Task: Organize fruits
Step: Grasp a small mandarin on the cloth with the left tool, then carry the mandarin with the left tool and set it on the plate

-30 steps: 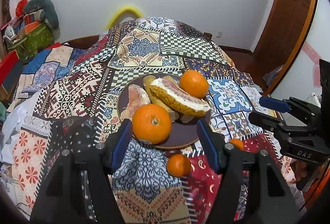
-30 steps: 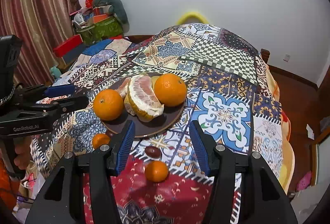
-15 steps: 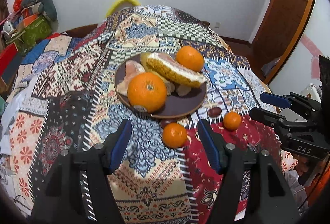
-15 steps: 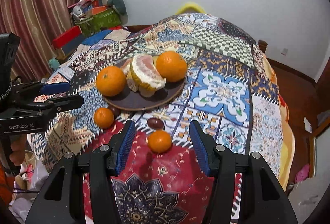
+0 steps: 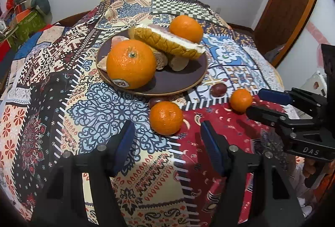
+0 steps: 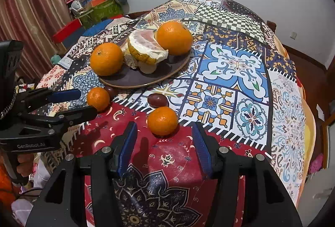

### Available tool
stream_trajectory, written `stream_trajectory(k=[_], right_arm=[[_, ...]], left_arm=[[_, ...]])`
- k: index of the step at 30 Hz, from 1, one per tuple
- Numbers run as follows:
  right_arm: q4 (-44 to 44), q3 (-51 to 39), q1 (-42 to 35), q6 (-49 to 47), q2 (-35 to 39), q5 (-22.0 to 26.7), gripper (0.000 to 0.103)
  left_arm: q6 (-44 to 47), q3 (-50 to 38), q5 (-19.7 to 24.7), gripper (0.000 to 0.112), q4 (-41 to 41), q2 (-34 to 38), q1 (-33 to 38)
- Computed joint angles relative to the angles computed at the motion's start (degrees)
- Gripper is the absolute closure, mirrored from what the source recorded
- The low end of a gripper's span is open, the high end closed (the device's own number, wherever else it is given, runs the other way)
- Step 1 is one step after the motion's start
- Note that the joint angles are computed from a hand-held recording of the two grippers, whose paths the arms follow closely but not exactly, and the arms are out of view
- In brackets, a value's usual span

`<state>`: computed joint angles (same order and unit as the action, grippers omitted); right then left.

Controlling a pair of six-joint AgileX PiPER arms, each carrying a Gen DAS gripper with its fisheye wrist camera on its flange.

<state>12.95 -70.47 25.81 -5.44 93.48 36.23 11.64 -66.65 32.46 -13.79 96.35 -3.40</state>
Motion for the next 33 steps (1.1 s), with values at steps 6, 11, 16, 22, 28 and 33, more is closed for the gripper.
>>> stream_trajectory(k=[6, 11, 16, 22, 28, 33], right_arm=[[2.4, -1.07, -0.03, -3.02, 1.64, 0.39, 0.062], [1.38, -2.19, 0.4, -2.52, 3.54, 0.47, 0.071], [2.0, -2.04, 0.24, -3.11, 3.51, -0.12, 0.071], [2.02, -2.35, -0.01, -3.3, 3.44, 0.22, 0.072], [1.96, -2.29, -0.01, -3.06, 2.5, -0.1, 0.072], [2.06, -3.5, 0.25, -3.06, 2.49, 0.02, 0.072]], left_arm=[[3.04, -1.74, 1.42, 0.055, -4.12, 2.87, 1.51], [3.1, -2.44, 1.3, 0.058, -3.83, 3.93, 0.81], [2.5, -3.37, 1.02, 0.067, -3.24, 4.75, 0.59], [3.68, -2.68, -0.07, 0.076, -3.58, 4.39, 0.41], [4.32, -2.1, -0.18, 0.076, -4.26, 2.75, 0.87], [5.01, -2.16, -0.29, 0.076, -4.97, 0.78, 1.69]])
